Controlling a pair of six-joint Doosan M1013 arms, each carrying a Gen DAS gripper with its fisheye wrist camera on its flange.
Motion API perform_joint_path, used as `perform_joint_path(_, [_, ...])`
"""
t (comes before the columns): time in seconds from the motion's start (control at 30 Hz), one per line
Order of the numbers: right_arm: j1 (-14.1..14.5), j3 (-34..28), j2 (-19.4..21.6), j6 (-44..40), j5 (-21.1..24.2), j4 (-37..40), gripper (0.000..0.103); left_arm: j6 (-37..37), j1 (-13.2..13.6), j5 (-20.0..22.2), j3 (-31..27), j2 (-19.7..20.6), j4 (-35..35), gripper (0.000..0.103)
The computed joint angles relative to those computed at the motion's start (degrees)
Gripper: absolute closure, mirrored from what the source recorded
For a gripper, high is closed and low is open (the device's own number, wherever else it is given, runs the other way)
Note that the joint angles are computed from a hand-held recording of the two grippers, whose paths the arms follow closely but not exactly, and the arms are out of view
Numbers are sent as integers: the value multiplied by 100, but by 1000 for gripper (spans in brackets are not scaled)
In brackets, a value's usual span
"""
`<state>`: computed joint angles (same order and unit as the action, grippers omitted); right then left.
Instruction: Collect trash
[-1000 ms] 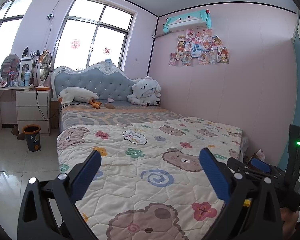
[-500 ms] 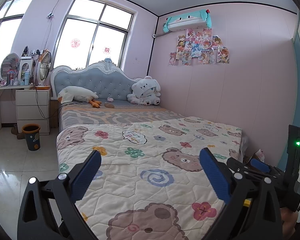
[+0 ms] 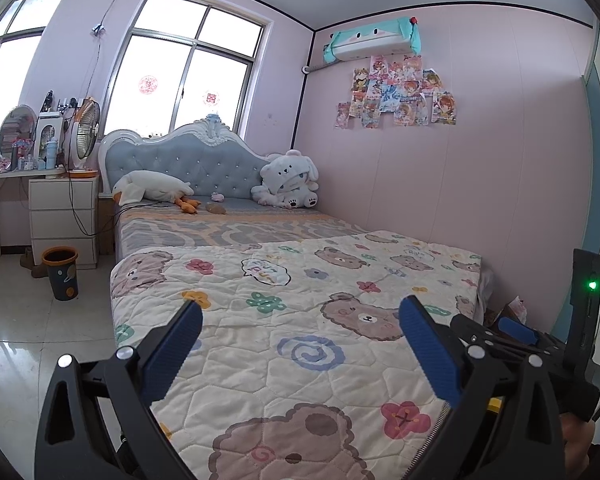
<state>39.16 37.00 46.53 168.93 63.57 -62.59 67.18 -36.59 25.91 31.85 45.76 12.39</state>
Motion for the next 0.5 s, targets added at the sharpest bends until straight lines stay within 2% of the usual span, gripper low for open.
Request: perform_joint_path(0.5, [-11,46,-16,51,4,31,8,51,-13,12,-27,24,-52,8])
